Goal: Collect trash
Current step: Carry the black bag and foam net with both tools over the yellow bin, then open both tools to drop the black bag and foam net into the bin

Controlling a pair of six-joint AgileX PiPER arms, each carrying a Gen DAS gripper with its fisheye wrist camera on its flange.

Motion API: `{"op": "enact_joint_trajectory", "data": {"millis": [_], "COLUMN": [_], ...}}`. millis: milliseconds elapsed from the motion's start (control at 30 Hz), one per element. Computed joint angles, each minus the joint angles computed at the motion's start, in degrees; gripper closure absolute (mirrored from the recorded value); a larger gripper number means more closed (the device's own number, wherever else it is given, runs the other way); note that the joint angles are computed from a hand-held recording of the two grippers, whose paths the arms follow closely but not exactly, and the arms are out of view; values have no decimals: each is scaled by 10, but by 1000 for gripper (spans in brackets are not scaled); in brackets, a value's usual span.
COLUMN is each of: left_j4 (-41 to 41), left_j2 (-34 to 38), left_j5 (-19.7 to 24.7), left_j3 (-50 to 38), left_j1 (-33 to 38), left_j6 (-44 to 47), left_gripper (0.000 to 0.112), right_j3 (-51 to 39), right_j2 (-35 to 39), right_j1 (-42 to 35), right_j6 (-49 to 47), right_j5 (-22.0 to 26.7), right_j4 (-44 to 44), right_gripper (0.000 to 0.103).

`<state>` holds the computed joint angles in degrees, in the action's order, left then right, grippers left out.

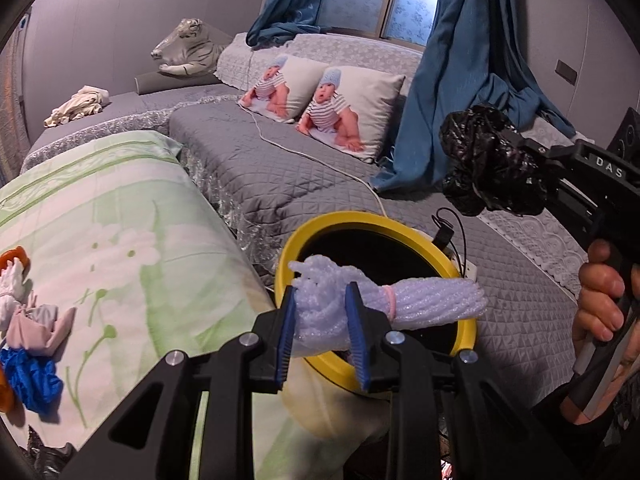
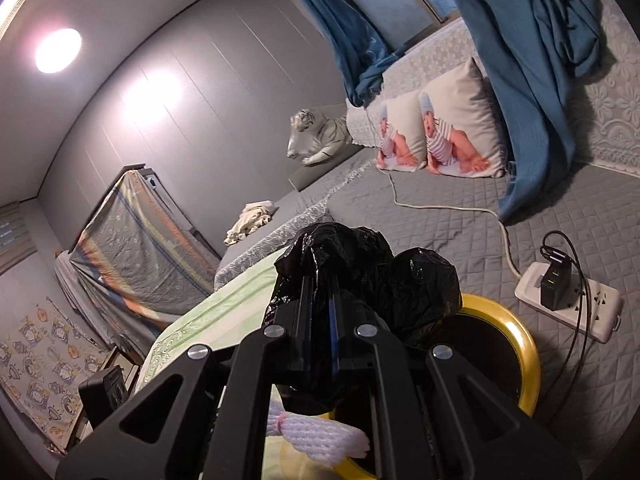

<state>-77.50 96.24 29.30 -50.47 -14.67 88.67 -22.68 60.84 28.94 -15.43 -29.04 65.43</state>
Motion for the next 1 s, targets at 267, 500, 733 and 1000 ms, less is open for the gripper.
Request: {"op": "enact_joint_trajectory", "data": {"millis": [267, 500, 733, 1000], "left_j4": [13, 15, 20, 22], "left_j2": [34, 61, 80, 88], "left_j5": [-16, -22, -16, -11], "left_j3": [-15, -29, -40, -46], "left_j1": [-44, -59, -61, -64], "left_j6": [-26, -35, -43, -43], "left_gripper": [89, 89, 88, 87], "right_j3": [6, 3, -9, -28], "right_j2": [52, 86, 130, 178], "right_j1": [-59, -82, -109, -138], "right_j6": [120, 194, 234, 311], "right_j5": [29, 41, 57, 79], "right_j4": [-116, -188, -231, -313], "right_gripper": [97, 97, 97, 96]}}
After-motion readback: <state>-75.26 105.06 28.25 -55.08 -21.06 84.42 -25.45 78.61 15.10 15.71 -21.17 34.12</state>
